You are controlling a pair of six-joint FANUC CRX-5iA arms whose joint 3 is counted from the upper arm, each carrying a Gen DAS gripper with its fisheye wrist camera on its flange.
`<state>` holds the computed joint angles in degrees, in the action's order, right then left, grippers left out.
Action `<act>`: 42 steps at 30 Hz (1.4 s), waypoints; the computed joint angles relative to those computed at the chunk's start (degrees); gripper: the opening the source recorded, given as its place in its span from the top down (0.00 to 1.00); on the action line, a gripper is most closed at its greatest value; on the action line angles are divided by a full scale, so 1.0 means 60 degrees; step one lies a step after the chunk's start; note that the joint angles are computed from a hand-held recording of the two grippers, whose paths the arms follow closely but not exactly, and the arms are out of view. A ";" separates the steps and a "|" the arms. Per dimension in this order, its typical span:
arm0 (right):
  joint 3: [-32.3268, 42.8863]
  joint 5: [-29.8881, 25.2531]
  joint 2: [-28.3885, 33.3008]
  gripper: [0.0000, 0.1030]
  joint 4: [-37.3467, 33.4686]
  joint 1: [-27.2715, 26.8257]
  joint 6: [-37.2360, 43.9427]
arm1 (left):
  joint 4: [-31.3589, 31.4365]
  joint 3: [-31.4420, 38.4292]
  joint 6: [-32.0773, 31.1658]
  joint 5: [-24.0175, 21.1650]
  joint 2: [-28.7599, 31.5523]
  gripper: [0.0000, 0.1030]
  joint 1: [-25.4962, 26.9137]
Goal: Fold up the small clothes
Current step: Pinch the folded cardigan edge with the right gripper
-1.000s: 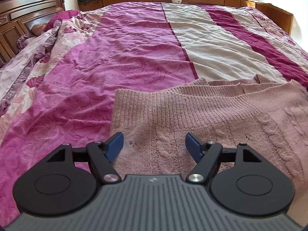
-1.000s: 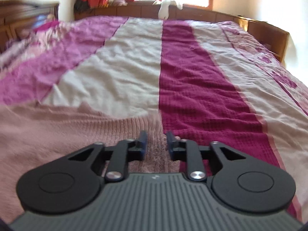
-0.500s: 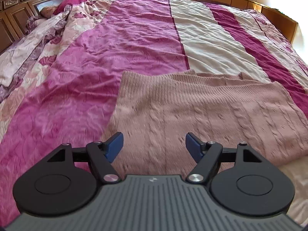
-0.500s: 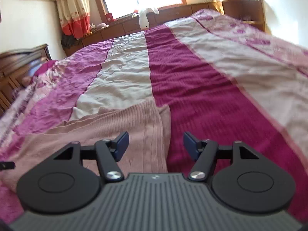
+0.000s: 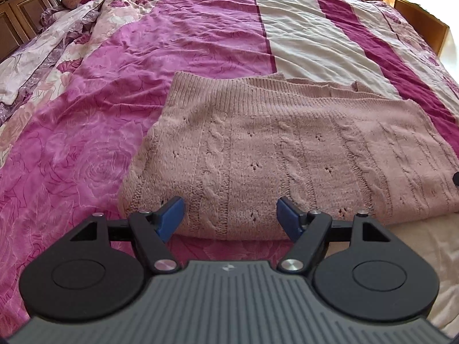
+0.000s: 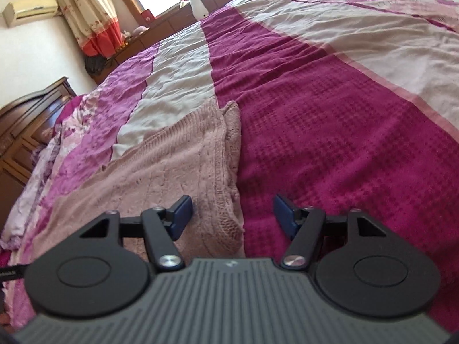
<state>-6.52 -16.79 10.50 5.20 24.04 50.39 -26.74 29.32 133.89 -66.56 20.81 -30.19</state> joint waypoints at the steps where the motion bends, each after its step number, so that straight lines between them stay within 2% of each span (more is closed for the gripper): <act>1: 0.0133 -0.0078 0.0041 0.35 -0.0281 -0.0017 0.0251 | 0.0008 0.0023 0.0012 -0.0010 0.0023 0.25 0.0009; 5: 0.0824 -0.0502 0.0236 0.35 -0.2067 -0.0241 0.1709 | 0.0032 0.0101 0.0061 -0.0037 0.0101 0.25 0.0038; 8: 0.1063 -0.0577 0.0304 0.35 -0.2962 -0.0384 0.2278 | 0.0050 0.0142 0.0013 -0.0073 0.0156 0.25 0.0050; 13: 0.1684 -0.0994 0.0426 0.35 -0.5524 -0.0853 0.4078 | 0.0095 0.0131 -0.0016 -0.0073 0.0173 0.25 0.0074; 15: 0.1823 -0.1041 0.0472 0.36 -0.6202 -0.0981 0.4481 | 0.0120 0.0154 -0.0045 -0.0114 0.0186 0.25 0.0082; 20: 0.1834 -0.0835 0.0557 0.39 -0.6239 -0.0926 0.4439 | 0.0170 0.0186 -0.0061 -0.0222 0.0191 0.25 0.0094; 23: 0.1881 -0.0830 0.0566 0.64 -0.6721 -0.1006 0.5005 | 0.0178 0.0178 -0.0032 -0.0264 0.0154 0.25 0.0100; 26: 0.1902 -0.0807 0.0568 0.66 -0.7328 -0.1150 0.5479 | 0.0134 0.0159 0.0005 -0.0289 0.0091 0.25 0.0101; 30: 0.1921 -0.0820 0.0621 0.67 -0.7496 -0.1226 0.5400 | 0.0068 0.0121 0.0088 -0.0328 0.0023 0.25 0.0095; 37: 0.1957 -0.0836 0.0696 0.66 -0.6804 -0.1065 0.4757 | 0.0052 0.0062 0.0162 -0.0405 -0.0053 0.25 0.0106; 42: 0.1619 -0.0255 0.0546 0.70 -0.5729 -0.0716 0.3808 | 0.0036 0.0018 0.0190 -0.0492 -0.0134 0.25 0.0115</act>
<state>3.19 -18.32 13.78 -29.18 19.74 73.24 -26.53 29.43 135.03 -69.51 20.01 -29.50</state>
